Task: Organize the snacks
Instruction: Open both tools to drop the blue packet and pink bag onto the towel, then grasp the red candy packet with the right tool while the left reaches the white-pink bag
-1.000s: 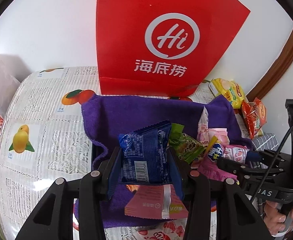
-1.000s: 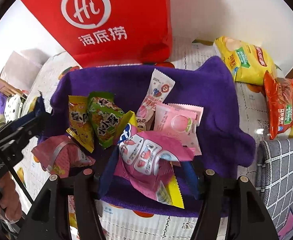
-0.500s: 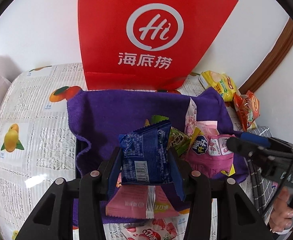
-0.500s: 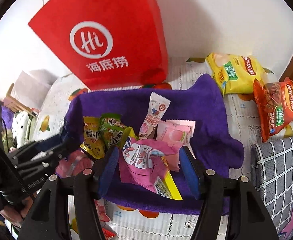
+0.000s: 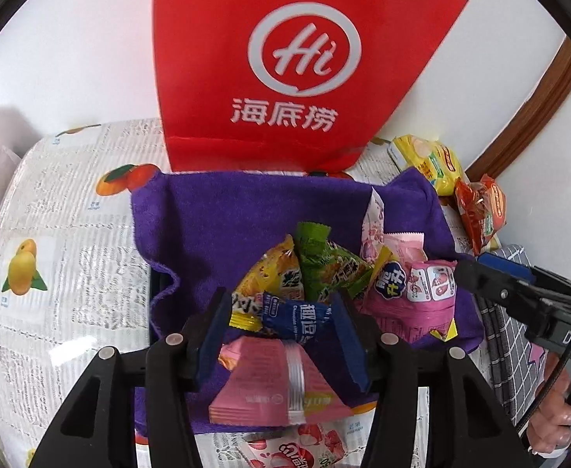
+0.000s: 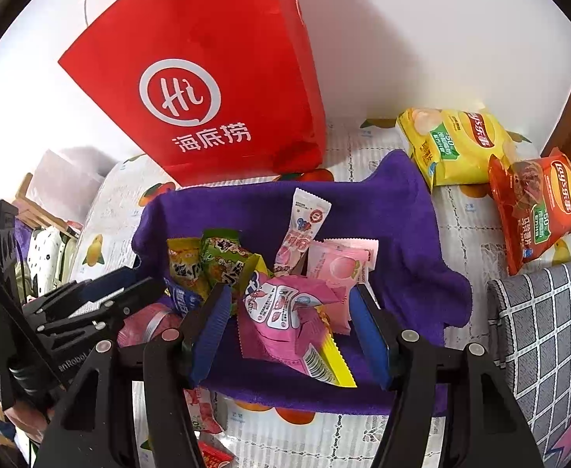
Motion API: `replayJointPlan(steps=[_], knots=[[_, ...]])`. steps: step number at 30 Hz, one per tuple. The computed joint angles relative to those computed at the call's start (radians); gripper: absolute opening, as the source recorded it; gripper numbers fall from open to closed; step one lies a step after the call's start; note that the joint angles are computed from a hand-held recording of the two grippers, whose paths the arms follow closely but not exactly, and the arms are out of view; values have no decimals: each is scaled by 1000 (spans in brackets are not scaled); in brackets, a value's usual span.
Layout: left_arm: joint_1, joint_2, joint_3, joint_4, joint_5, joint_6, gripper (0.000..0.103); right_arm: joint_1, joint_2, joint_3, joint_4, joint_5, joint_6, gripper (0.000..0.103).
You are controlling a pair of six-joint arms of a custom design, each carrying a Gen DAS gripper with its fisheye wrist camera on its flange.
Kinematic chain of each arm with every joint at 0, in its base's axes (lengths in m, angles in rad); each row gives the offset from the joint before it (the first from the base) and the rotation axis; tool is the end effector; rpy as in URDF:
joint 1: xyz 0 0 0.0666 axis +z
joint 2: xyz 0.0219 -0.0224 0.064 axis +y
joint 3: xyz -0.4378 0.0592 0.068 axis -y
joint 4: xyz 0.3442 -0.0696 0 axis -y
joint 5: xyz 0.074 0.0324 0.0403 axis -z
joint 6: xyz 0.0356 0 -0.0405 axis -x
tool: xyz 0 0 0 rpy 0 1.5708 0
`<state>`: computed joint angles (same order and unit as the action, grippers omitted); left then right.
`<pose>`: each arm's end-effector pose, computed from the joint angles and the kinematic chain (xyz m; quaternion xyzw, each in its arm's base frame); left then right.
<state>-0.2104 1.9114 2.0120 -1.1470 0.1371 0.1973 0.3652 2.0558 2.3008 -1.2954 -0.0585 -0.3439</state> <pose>0.6143 -0.1366 0.4604 0.0241 0.9634 -0.1171 0.2398 0.6293 0.2424 0.4746 -0.0178 0.9658 0.1158 0.2314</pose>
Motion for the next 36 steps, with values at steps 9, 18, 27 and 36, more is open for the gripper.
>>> replayJointPlan(steps=[9, 18, 27, 36], knots=[[19, -3, 17, -24, 11, 29, 53, 18, -19, -25, 41, -27, 12, 62], [6, -39, 10, -9, -101, 26, 54, 83, -136, -232, 156, 32, -35, 62], [-17, -180, -139, 91, -134, -22, 62, 188, -242, -502, 219, 56, -111, 62], [44, -349, -412, 148, -134, -11, 62, 278, -277, -692, 329, 64, -247, 62]])
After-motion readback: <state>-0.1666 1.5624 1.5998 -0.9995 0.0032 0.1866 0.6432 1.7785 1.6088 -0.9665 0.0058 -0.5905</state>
